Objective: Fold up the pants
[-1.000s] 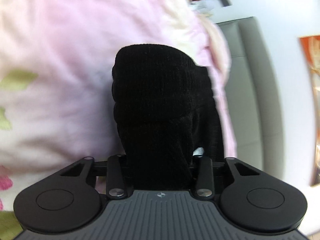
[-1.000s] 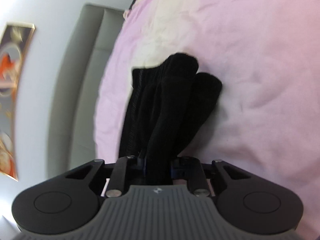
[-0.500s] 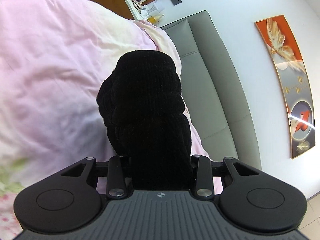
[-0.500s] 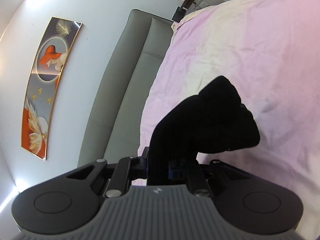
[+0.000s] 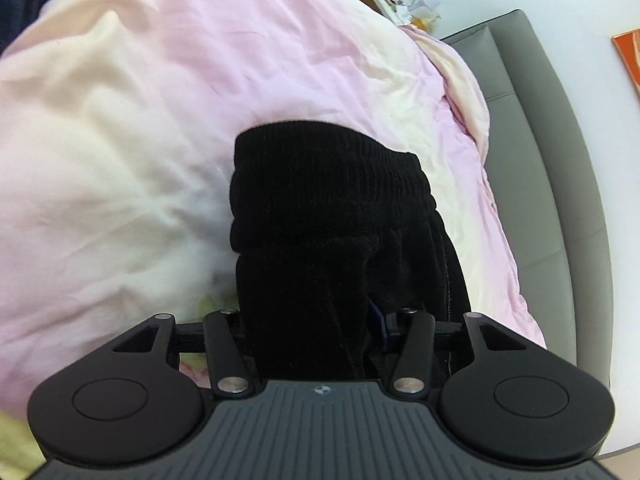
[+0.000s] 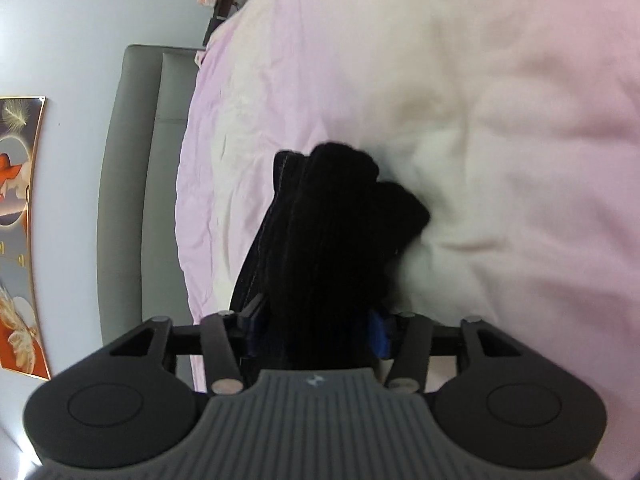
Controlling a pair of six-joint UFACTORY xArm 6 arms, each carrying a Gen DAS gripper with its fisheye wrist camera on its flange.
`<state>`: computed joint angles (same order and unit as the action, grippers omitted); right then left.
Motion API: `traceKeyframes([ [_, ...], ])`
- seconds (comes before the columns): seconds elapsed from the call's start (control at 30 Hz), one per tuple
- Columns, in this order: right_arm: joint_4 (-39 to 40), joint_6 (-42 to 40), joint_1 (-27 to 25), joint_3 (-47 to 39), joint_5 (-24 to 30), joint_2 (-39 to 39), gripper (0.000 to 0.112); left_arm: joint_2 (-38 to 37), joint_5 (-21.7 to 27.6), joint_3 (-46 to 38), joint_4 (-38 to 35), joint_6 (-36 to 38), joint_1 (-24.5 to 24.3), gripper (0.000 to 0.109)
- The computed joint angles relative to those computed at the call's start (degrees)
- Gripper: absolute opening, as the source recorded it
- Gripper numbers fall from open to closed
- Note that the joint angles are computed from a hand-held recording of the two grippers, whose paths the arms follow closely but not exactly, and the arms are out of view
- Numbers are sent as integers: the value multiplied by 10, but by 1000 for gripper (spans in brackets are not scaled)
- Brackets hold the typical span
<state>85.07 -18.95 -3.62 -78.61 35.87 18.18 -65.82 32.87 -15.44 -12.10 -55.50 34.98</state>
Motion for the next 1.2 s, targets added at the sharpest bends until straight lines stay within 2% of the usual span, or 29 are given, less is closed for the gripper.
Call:
traceKeyframes([
  [0.07,40,0,-2,-3,-8,12,53,-2,37,-23,-6,2,16,56],
  [0.17,68,7,1,-23,-20,34,53,-44,107,-47,52,-37,16,58],
  [0.23,65,10,4,-36,-26,44,52,-53,147,-72,150,-88,-6,64],
  [0.3,70,-2,5,-37,-32,43,37,-79,192,-89,255,-150,-44,68],
  [0.33,80,-21,5,-34,-36,39,21,-85,217,-101,309,-190,-77,68],
  [0.37,89,-52,8,-34,-49,33,20,-76,232,-119,355,-221,-112,70],
  [0.43,122,-160,21,-40,-77,13,20,-40,239,-151,405,-236,-183,77],
  [0.5,170,-267,27,-43,-71,-11,19,41,213,-192,411,-205,-237,80],
  [0.57,166,-290,31,-46,-62,-23,20,120,187,-228,401,-175,-300,81],
  [0.6,140,-266,33,-50,-64,-20,20,159,164,-245,391,-161,-327,81],
  [0.67,54,-158,35,-50,-80,-4,20,251,89,-276,366,-136,-377,80],
  [0.77,-32,22,12,-26,-56,22,21,405,-15,-355,307,-84,-444,78],
  [0.83,-6,99,-8,-11,-15,26,21,507,-67,-421,230,-15,-481,77],
  [0.87,2,102,-12,-10,-8,25,21,554,-73,-461,199,13,-495,76],
  [0.93,-27,90,-8,-14,-16,19,22,633,-65,-537,188,33,-519,74],
  [0.97,-39,80,-3,-23,-25,22,22,669,-46,-579,206,40,-528,74],
  [1.03,-48,76,2,-27,-32,22,23,740,44,-679,291,38,-552,74],
  [1.1,-33,80,0,-29,-28,28,23,788,95,-742,331,61,-567,74],
  [1.2,-18,70,1,-19,-33,23,22,834,130,-779,273,120,-568,74],
])
